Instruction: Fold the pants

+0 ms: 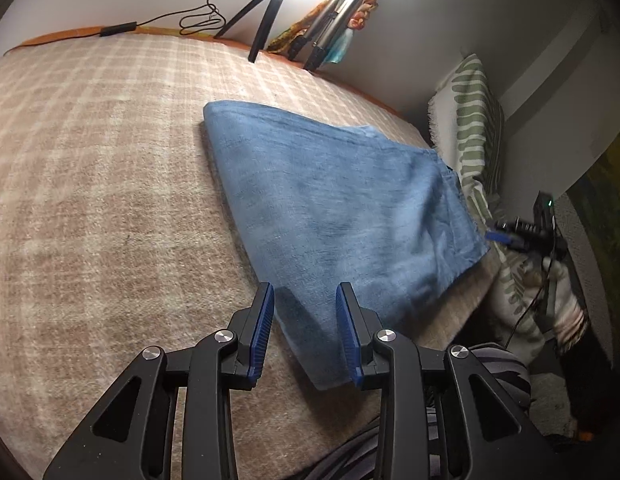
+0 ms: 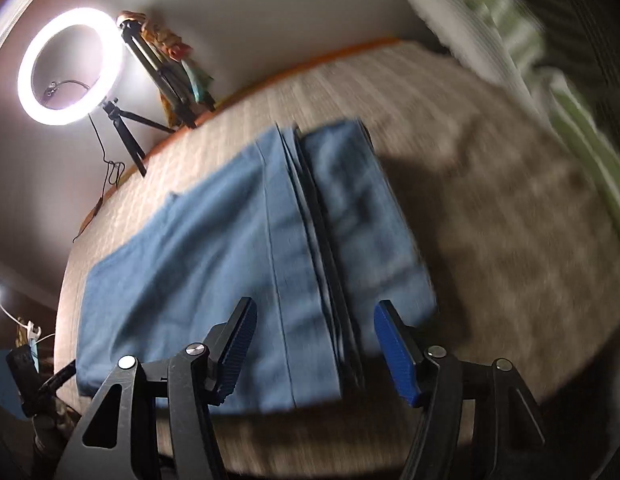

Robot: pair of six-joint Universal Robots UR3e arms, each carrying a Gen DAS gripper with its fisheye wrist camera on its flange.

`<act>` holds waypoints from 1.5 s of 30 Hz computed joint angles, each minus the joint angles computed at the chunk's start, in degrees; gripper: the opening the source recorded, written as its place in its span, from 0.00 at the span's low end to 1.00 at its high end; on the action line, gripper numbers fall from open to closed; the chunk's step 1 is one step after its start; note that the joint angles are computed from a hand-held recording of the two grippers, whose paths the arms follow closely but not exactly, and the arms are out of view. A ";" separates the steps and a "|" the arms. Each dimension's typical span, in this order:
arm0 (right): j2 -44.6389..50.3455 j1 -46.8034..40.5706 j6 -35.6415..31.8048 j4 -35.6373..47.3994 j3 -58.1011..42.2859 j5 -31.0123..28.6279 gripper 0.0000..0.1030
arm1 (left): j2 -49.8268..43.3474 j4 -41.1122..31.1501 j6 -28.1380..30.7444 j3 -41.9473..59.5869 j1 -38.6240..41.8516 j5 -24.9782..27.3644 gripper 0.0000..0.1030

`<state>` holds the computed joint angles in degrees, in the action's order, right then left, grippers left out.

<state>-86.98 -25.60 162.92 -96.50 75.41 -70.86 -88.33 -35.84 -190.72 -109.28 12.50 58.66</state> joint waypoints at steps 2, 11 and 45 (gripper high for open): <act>-1.03 -0.50 0.75 -0.95 3.00 0.52 0.63 | 0.26 0.32 -0.17 -0.34 0.04 -0.37 0.29; -3.06 3.09 3.97 -6.76 3.17 -6.22 0.00 | 3.64 0.49 -0.74 -4.03 3.57 -4.28 0.29; 20.73 50.69 -9.78 2.97 -19.59 -5.31 0.54 | 3.74 0.65 -0.32 -4.06 6.14 -6.41 0.09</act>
